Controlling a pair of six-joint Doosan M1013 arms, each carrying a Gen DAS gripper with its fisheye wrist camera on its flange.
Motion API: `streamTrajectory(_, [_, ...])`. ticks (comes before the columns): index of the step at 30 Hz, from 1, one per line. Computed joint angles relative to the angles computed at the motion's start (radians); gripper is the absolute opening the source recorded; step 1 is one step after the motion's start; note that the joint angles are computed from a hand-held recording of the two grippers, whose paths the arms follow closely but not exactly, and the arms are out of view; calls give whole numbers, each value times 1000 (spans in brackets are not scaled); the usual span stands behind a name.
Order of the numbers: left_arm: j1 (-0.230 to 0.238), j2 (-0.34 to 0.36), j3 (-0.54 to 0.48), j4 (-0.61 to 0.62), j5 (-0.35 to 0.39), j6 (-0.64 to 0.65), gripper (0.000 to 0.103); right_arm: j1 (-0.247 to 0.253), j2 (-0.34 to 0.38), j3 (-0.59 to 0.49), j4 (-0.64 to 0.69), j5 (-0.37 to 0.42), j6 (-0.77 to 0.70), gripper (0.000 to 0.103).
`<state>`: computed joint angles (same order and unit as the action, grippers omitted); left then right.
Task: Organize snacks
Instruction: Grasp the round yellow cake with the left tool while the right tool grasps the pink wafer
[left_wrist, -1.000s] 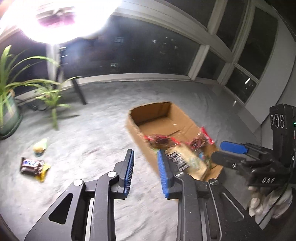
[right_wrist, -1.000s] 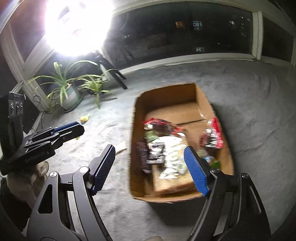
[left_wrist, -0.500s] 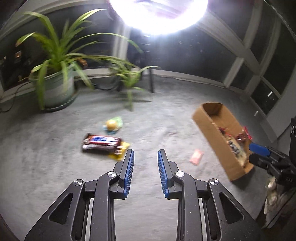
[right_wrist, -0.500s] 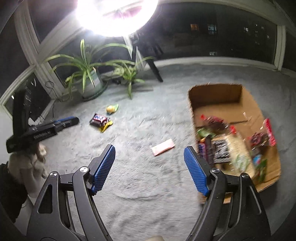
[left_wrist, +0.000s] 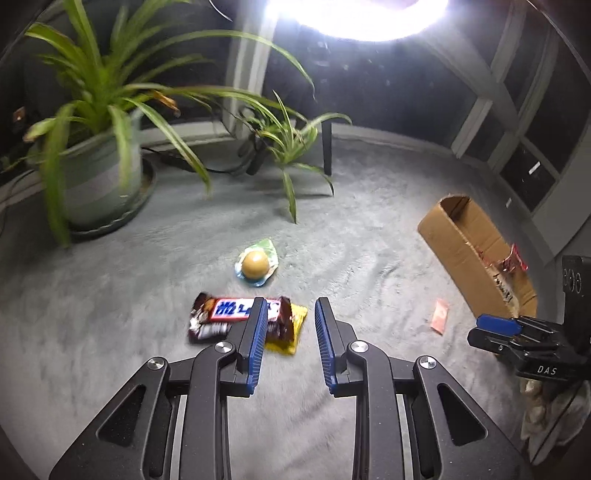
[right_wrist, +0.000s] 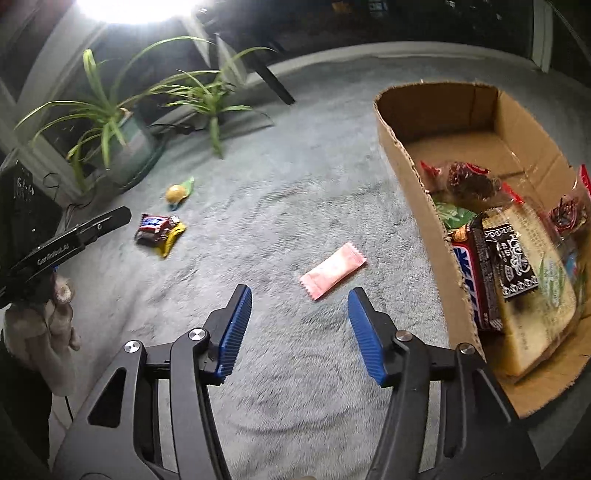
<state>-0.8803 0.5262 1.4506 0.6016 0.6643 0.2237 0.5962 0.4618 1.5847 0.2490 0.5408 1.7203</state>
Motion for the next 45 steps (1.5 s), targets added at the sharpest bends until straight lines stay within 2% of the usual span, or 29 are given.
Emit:
streamTrajectory(5, [26, 44, -49, -13, 42, 48, 25, -7, 29, -27, -24, 23, 60, 50])
streamTrajectory(13, [45, 86, -88, -20, 74, 73, 25, -15, 62, -60, -10, 69, 62, 46])
streamTrajectory(19, [55, 94, -84, -31, 54, 91, 25, -12, 87, -99, -27, 90, 65, 46])
streamTrajectory(22, [58, 97, -84, -29, 49, 90, 25, -5, 99, -120, -26, 104, 38, 40])
streamTrajectory(30, [64, 105, -91, -27, 29, 95, 25, 48, 111, -141, -242, 132, 53, 39])
streamTrajectory(34, [66, 109, -95, -28, 26, 106, 26, 55, 112, -144, -301, 142, 52, 30])
streamTrajectory(38, [64, 120, -104, -41, 35, 141, 24, 54, 111, -142, -317, 143, 35, 23])
streamTrajectory(45, [61, 122, -107, -26, 41, 133, 23, 41, 106, -135, -261, 134, -9, 21])
